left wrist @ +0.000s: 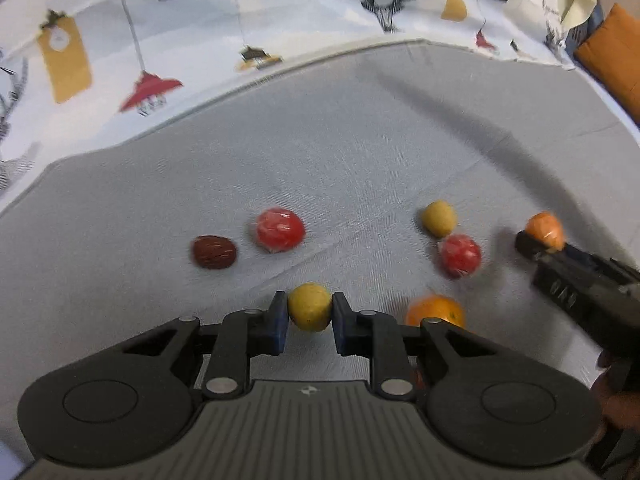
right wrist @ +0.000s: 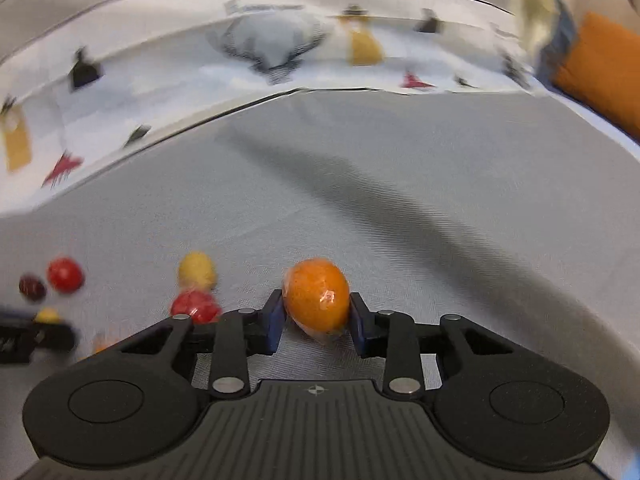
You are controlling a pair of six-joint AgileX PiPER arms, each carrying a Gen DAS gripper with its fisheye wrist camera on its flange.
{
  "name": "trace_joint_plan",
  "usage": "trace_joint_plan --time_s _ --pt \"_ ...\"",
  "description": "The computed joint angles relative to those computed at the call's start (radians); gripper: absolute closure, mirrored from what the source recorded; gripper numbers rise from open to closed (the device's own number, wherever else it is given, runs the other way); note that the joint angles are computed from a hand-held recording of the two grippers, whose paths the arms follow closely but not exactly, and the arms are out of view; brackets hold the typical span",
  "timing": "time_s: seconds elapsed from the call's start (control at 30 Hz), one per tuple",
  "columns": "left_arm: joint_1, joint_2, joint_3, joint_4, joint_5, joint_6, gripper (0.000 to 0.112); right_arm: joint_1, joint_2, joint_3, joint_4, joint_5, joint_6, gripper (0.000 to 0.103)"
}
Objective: Organize fruits
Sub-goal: 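Carry the yellow-green fruit and wrapped orange toward the blue plate with both tools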
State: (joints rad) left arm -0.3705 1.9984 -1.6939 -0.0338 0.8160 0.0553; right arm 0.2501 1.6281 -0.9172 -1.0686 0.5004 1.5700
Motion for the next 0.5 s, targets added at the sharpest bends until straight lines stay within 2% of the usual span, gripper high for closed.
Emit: trace_joint_plan --time_s 0.2,0.33,0.5 --pt "0.082 -0.295 0.174 0.004 0.079 0.035 0.087 0.157 -0.251 0.031 -0.003 0.174 0.038 0.069" --pt "0.201 -0.517 0.269 -0.017 0.188 0.099 0.087 0.398 -0.390 -0.026 0.016 0.359 0.035 0.068" --pt "0.464 -0.778 0.358 -0.090 0.333 0.307 0.087 0.771 -0.412 -0.173 0.055 0.582 0.048 0.068"
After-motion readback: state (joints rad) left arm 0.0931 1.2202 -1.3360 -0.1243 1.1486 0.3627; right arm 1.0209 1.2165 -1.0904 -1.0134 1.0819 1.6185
